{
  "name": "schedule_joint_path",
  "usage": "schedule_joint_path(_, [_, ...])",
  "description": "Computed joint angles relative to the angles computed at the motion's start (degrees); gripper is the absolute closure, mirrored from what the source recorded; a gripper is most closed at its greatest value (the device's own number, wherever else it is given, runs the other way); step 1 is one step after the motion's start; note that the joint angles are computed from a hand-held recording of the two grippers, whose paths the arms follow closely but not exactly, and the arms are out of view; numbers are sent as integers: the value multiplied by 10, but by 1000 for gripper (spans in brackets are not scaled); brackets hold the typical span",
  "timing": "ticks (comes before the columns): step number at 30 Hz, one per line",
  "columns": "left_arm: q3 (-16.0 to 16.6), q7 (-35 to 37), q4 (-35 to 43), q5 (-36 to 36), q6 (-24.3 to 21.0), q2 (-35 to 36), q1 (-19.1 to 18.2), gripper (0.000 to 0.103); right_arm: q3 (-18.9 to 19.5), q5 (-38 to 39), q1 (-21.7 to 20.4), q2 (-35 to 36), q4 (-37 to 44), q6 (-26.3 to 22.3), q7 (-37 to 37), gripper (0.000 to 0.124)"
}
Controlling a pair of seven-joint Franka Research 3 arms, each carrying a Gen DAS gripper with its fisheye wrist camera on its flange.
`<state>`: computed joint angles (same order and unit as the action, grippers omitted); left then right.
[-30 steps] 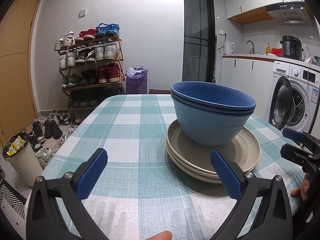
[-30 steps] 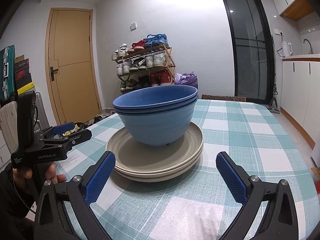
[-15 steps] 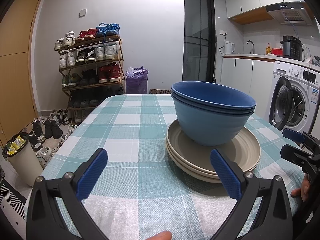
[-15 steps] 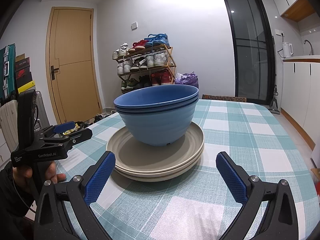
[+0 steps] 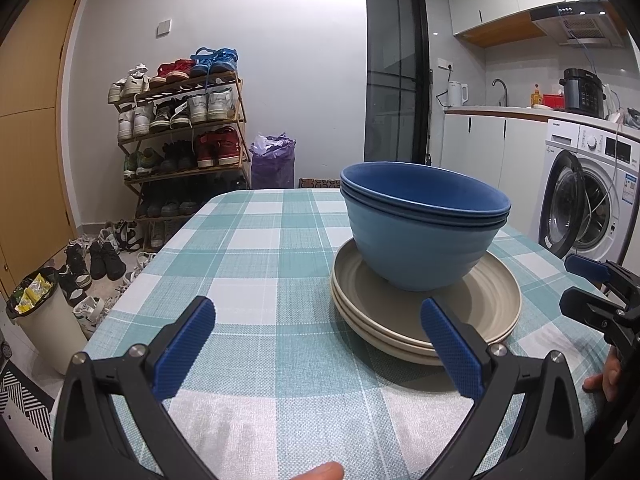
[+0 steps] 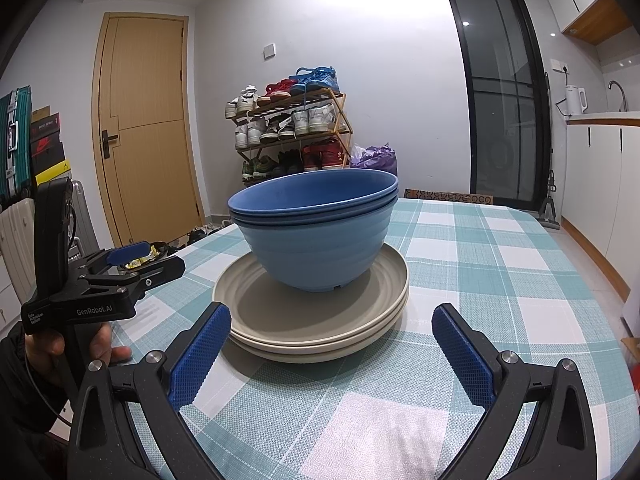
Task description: Organize plates and bowls
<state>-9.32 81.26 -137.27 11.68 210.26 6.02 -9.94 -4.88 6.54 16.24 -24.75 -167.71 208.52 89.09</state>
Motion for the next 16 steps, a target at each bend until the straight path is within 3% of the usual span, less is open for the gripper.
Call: schedule_joint_path(16, [-1, 15, -5, -16, 3, -4, -3, 0, -3, -7, -1, 1, -2, 2, -1, 21])
